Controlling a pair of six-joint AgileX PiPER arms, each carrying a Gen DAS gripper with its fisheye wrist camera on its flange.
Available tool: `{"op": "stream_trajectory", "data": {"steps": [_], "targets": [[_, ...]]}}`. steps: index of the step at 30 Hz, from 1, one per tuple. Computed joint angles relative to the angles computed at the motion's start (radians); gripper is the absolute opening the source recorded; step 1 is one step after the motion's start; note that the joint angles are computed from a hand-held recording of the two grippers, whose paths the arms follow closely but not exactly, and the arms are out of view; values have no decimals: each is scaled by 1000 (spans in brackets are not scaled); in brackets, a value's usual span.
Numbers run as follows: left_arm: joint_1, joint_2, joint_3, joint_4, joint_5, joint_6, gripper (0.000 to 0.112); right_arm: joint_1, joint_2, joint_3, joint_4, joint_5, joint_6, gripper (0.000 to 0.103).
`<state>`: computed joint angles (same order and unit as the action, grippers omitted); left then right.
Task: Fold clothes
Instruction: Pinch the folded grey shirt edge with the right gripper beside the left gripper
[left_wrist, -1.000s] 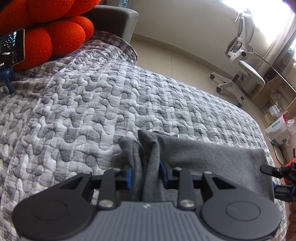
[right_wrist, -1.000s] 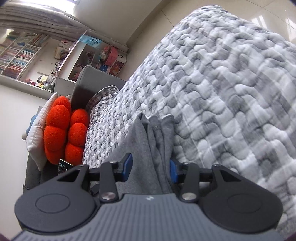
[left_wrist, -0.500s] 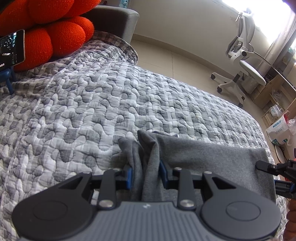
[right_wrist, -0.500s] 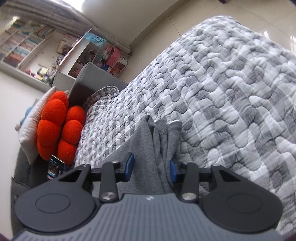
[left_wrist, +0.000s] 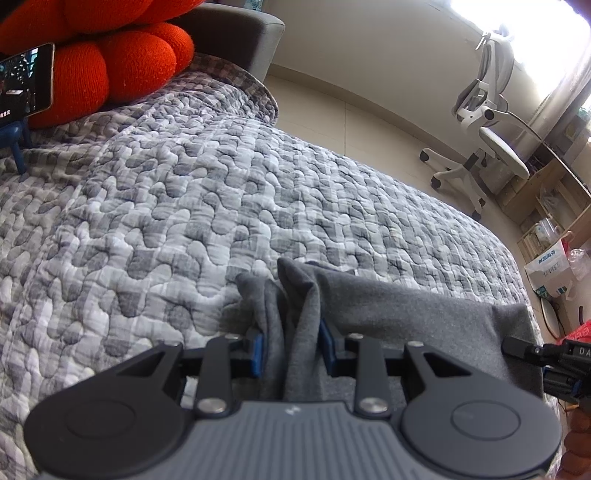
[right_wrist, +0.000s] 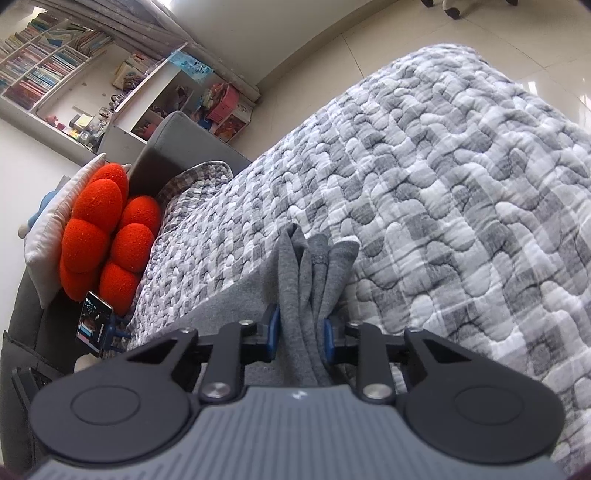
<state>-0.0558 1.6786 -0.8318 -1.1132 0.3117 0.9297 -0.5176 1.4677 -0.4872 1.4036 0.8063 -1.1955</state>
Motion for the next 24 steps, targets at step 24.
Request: {"op": "stream_trajectory", "data": {"steps": [24], "targets": [[-54, -14, 34, -92, -92, 105, 31, 125, -82, 60, 47, -165, -90, 21]]}}
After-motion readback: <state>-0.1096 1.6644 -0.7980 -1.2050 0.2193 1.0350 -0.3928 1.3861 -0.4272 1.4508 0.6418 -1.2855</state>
